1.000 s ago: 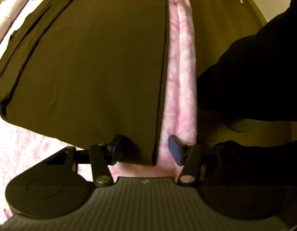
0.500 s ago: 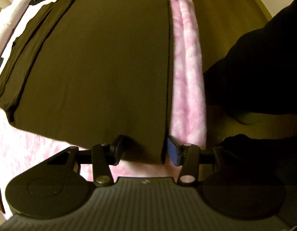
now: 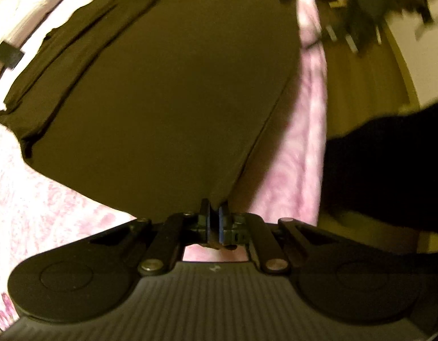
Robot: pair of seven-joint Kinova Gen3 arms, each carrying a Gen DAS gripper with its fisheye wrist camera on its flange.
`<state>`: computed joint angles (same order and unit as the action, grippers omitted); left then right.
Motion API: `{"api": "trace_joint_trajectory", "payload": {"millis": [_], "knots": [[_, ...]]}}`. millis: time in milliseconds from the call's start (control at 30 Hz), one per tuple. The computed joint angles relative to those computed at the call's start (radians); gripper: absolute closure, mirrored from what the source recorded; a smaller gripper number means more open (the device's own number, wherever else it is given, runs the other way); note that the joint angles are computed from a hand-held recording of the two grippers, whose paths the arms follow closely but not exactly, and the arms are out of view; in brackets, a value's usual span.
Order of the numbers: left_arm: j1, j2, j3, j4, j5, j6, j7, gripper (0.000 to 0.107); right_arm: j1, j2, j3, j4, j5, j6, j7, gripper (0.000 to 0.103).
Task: Fold clothes
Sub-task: 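Grasp the shirt hem with both grippers, one at each corner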
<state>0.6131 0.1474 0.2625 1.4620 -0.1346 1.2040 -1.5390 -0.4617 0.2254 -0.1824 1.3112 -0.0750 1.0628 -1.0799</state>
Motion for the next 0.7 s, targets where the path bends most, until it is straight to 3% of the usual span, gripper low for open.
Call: {"api": "trace_joint_trajectory", "payload": {"millis": [133, 200, 300, 367, 400, 433, 467, 600, 700], "knots": [[-0.040, 0.019, -0.018, -0.063, 0.064, 0.014, 0.001, 0.104, 0.095, -0.005, -0.168, 0.063, -0.018, -0.081, 0.163, 0.015], [-0.051, 0.013, -0.023, -0.073, 0.086, 0.018, 0.012, 0.104, 0.103, -0.017, -0.193, 0.120, -0.045, -0.163, 0.244, 0.015], [-0.065, 0.012, -0.027, -0.096, 0.110, 0.030, 0.027, 0.104, 0.009, -0.036, -0.099, 0.189, -0.050, -0.285, 0.285, 0.015], [-0.078, 0.005, -0.030, -0.099, 0.126, 0.039, 0.022, 0.104, -0.044, -0.045, -0.037, 0.237, 0.002, -0.366, 0.272, 0.015], [-0.081, 0.005, -0.029, -0.102, 0.130, 0.044, 0.019, 0.104, -0.055, -0.047, -0.028, 0.261, 0.042, -0.407, 0.251, 0.020], [-0.084, 0.006, -0.029, -0.104, 0.134, 0.048, 0.017, 0.104, -0.064, -0.046, -0.017, 0.274, 0.080, -0.431, 0.237, 0.036], [-0.087, 0.006, -0.029, -0.107, 0.138, 0.053, 0.014, 0.104, -0.054, -0.046, -0.012, 0.285, 0.107, -0.439, 0.239, 0.041], [-0.087, 0.017, -0.029, -0.142, 0.135, 0.086, 0.015, 0.104, 0.009, -0.056, 0.010, 0.316, 0.171, -0.474, 0.330, 0.044], [-0.078, 0.030, -0.031, -0.177, 0.121, 0.122, 0.038, 0.104, 0.037, -0.041, 0.041, 0.293, 0.249, -0.454, 0.376, 0.066]]}}
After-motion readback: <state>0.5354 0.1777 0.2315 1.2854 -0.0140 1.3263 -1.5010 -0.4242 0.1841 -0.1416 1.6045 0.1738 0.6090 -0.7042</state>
